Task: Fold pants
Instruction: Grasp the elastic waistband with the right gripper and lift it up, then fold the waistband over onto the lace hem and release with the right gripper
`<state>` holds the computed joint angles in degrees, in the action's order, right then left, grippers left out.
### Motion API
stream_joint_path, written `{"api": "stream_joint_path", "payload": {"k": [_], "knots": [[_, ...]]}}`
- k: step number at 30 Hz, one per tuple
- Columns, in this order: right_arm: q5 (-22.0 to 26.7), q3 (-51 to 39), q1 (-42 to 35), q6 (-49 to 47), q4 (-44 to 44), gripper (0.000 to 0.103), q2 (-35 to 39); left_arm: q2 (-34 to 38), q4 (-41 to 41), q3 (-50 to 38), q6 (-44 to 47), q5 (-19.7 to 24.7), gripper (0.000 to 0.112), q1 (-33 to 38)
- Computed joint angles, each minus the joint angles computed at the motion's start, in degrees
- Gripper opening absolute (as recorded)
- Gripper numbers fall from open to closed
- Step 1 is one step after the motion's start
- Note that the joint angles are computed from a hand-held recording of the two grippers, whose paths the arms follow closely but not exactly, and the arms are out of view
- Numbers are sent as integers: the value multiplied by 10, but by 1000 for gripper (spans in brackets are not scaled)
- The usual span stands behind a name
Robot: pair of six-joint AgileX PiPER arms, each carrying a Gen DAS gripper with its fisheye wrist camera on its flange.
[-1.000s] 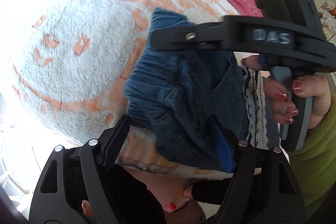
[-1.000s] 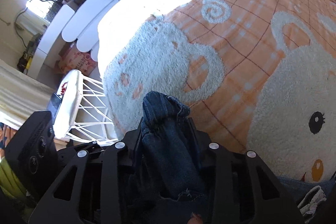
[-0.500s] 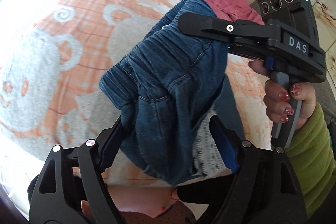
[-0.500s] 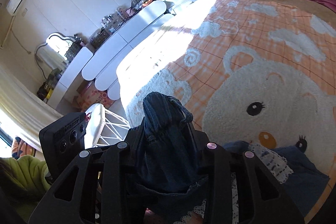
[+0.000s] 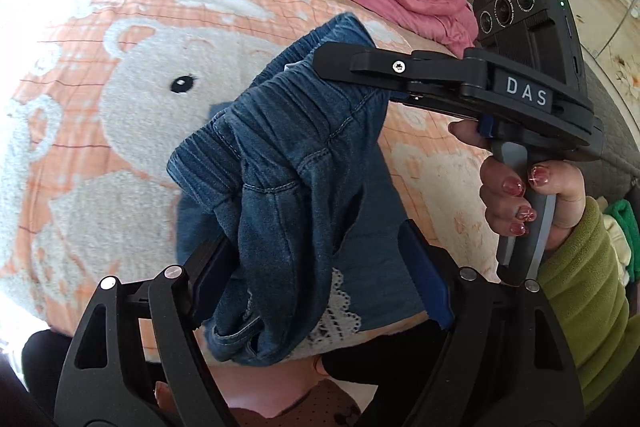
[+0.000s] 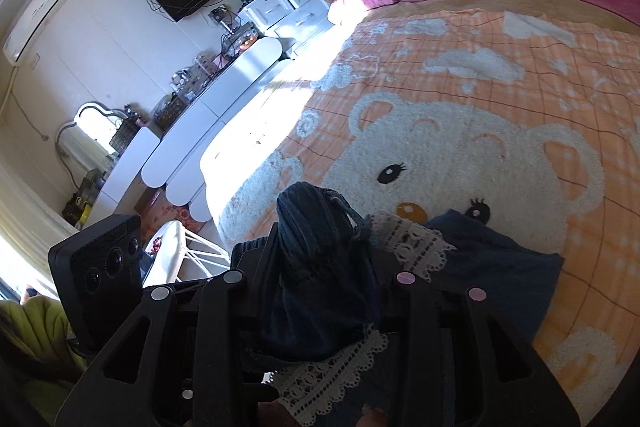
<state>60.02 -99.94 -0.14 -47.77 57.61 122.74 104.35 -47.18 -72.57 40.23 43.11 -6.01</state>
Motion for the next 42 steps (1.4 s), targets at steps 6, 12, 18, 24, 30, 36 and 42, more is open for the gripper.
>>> {"api": "stream_joint_path", "payload": {"k": [6, 12, 18, 24, 30, 36, 42], "knots": [[-48, 90, -36, -34, -5, 55, -38, 29, -1, -43, 0, 27, 72, -22], [-119, 164, -50, -34, -22, 59, -87, 50, -13, -37, 38, 55, 72, -52], [-136, 158, 2, 48, -130, 63, -85, 55, -10, -7, 58, 36, 73, -78], [-177, 179, 17, 122, -246, 64, -59, 57, -26, 12, 95, 31, 73, -75], [-164, 174, 8, 67, -170, 67, -99, -20, -38, 72, 140, 51, 73, -14], [-74, -32, 54, 161, -269, 45, 8, -24, 16, 66, 51, -33, 71, 4], [32, -187, 95, 209, -368, 44, 119, -14, 44, 77, 51, -88, 47, -29]]}}
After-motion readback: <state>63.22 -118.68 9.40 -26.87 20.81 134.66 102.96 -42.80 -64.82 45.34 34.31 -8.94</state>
